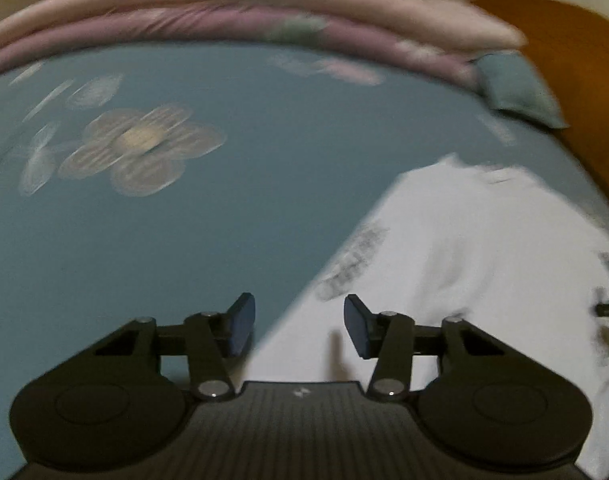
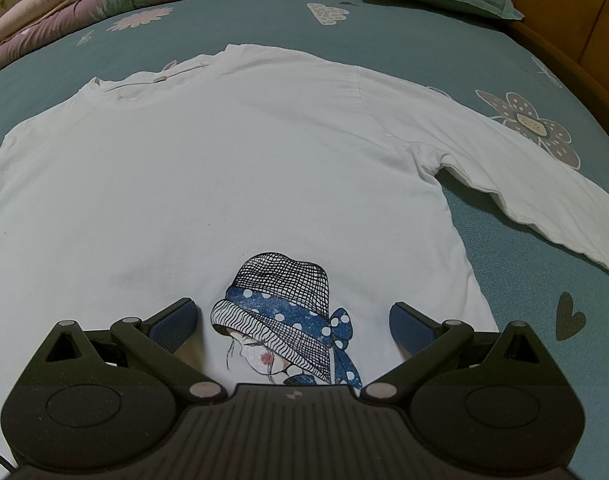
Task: Fold clothes
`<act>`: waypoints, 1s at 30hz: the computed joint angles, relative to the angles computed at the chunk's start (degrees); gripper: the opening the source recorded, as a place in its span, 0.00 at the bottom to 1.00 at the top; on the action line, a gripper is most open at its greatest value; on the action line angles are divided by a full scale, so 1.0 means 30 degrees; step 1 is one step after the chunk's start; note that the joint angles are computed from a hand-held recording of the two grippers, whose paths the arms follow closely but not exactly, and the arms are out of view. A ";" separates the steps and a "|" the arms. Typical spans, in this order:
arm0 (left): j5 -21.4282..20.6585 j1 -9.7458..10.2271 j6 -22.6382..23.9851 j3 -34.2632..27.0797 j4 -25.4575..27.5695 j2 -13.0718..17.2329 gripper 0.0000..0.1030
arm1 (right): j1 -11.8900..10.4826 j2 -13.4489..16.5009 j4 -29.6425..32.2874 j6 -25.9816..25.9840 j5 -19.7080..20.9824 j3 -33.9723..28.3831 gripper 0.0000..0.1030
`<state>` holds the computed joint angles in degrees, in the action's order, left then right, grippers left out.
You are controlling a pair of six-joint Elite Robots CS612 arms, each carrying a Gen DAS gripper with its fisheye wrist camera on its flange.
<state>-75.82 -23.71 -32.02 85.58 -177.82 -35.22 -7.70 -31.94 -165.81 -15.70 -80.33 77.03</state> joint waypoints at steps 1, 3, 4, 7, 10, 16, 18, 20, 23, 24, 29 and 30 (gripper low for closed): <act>0.0064 -0.0007 -0.0070 0.0374 0.0307 -0.0187 0.46 | 0.0000 0.0002 -0.0024 0.0008 0.0005 0.0007 1.00; 0.0100 -0.0055 -0.0167 0.1052 0.0706 -0.0508 0.46 | 0.0009 0.0010 -0.0016 0.0018 -0.0006 -0.0002 1.00; 0.0038 -0.0109 -0.0168 0.1346 0.0686 -0.0623 0.46 | 0.0015 0.0010 0.0053 0.0008 -0.0013 -0.0027 1.00; 0.0462 -0.0328 -0.0291 0.1793 0.0715 -0.0823 0.46 | 0.0028 0.0011 0.0399 -0.0073 -0.0031 -0.0166 1.00; 0.1566 -0.0632 -0.0256 0.1392 0.1732 -0.0730 0.37 | 0.0058 0.0007 0.0811 -0.0137 -0.0108 -0.0323 1.00; 0.2991 -0.0941 -0.0005 0.0514 0.3119 -0.0528 0.01 | 0.0064 0.0007 0.0448 -0.0060 -0.0114 -0.0185 1.00; 0.3265 -0.0952 -0.0105 0.0487 0.3184 -0.0533 0.00 | 0.0049 0.0011 0.0335 -0.0055 -0.0086 -0.0144 1.00; 0.3504 -0.0911 -0.0174 0.0509 0.3070 -0.0568 0.00 | 0.0044 0.0012 0.0364 -0.0067 -0.0080 -0.0151 1.00; 0.4035 -0.0813 -0.0412 0.0489 0.3026 -0.0635 0.00 | 0.0045 0.0010 0.0496 -0.0087 -0.0079 -0.0198 1.00; 0.4303 -0.0789 -0.0433 0.0454 0.3086 -0.0638 0.00 | 0.0049 0.0007 0.0488 -0.0086 -0.0083 -0.0191 1.00; 0.3886 -0.0355 -0.0755 0.0166 0.3420 -0.0533 0.06 | 0.0041 -0.0008 0.0357 -0.0071 -0.0063 -0.0121 1.00; 0.4346 -0.0399 -0.0683 0.0110 0.3543 -0.0526 0.07 | 0.0040 -0.0006 0.0339 -0.0063 -0.0066 -0.0114 1.00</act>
